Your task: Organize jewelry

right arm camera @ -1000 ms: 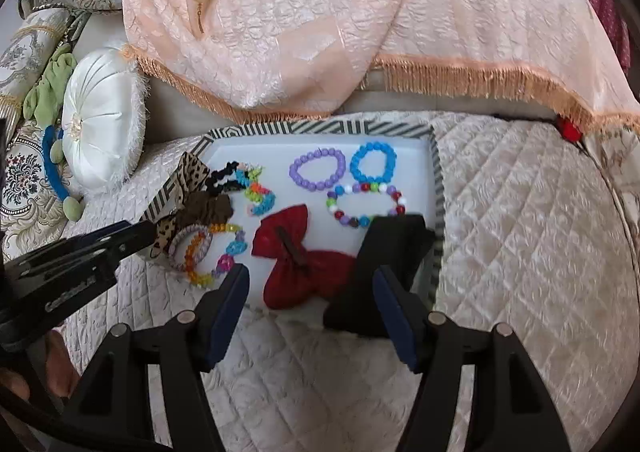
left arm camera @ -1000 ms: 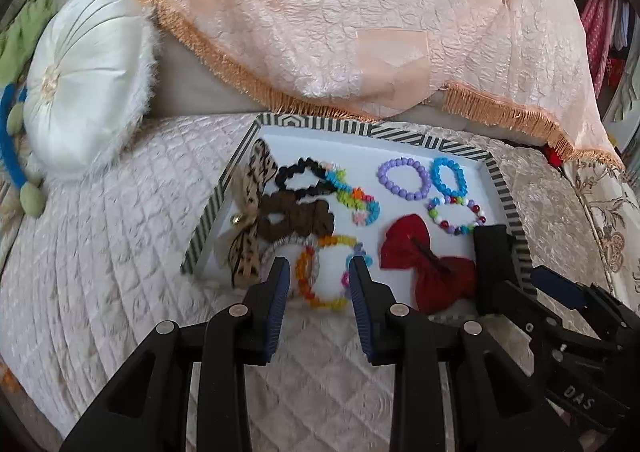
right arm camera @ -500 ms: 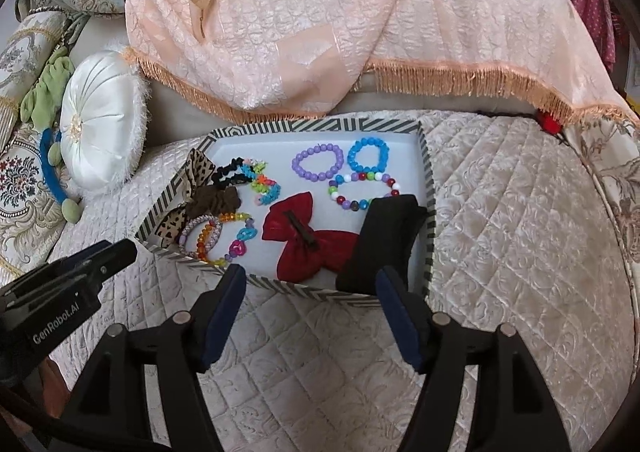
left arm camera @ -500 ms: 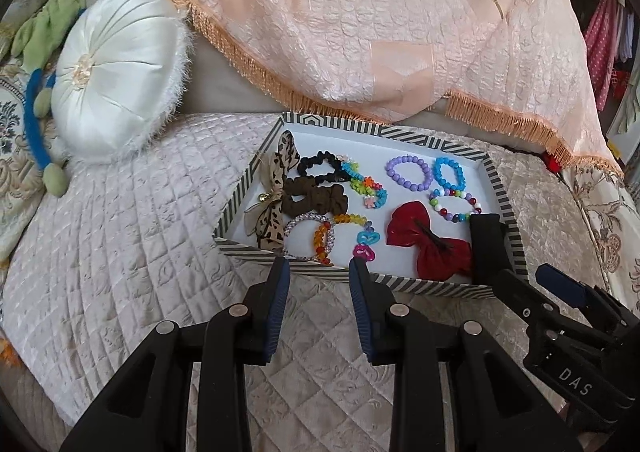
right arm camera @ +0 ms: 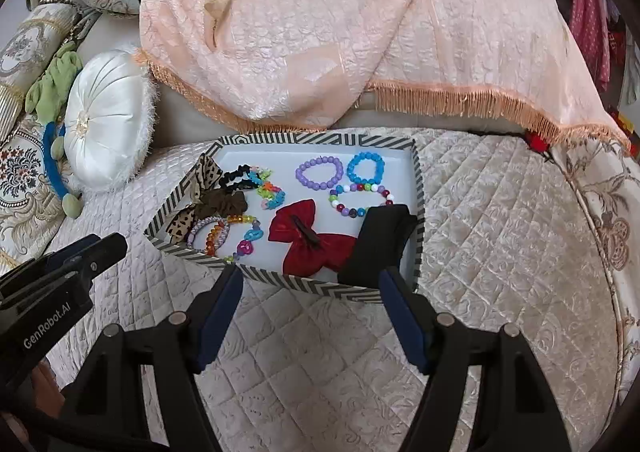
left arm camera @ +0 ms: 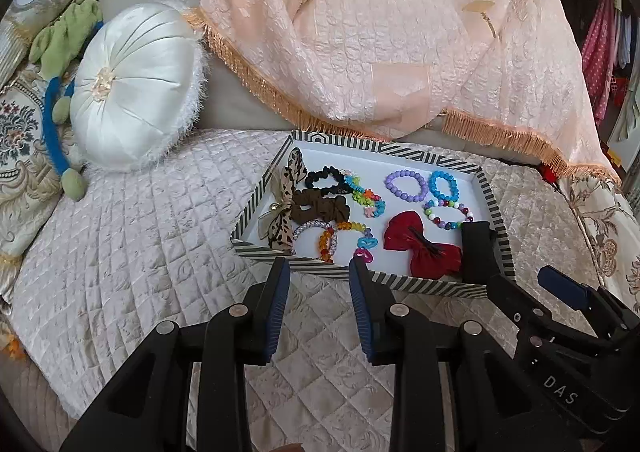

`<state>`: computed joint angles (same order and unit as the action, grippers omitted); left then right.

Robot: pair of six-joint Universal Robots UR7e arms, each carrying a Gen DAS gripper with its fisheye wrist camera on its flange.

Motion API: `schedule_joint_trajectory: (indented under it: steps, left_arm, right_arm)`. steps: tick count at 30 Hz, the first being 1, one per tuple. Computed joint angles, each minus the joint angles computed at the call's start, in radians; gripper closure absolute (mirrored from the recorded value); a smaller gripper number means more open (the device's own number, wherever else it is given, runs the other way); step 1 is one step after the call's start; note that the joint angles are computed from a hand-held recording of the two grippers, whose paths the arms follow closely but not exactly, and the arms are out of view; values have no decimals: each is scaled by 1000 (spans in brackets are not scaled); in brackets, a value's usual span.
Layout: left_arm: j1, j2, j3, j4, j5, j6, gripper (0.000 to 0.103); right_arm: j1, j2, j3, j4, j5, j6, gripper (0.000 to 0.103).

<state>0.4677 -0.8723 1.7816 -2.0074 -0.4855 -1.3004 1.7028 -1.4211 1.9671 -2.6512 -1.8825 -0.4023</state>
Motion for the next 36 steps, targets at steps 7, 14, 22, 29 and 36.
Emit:
schedule_joint_trajectory:
  steps: [7,14,22,29,36]
  left_arm:
    - [-21,-3,-4,60,16,-52,82]
    - [-26,-1,-8,96,20,-79,82]
    - [-23,1,-11,116,24,-94,82]
    - [-17,2,-12,126,16,-110,82]
    - [-11,4,-10,120,10,-97,82]
  right_arm:
    - [9,-13,10,-17,-12,-2,28]
    - [12,-20,12,-13,-18,-1,27]
    - [4,-15,9,-10,-15,5,26]
    - [4,-8,10,-14,-21,4,26]
    - [5,2,13,-11,-23,-2,26]
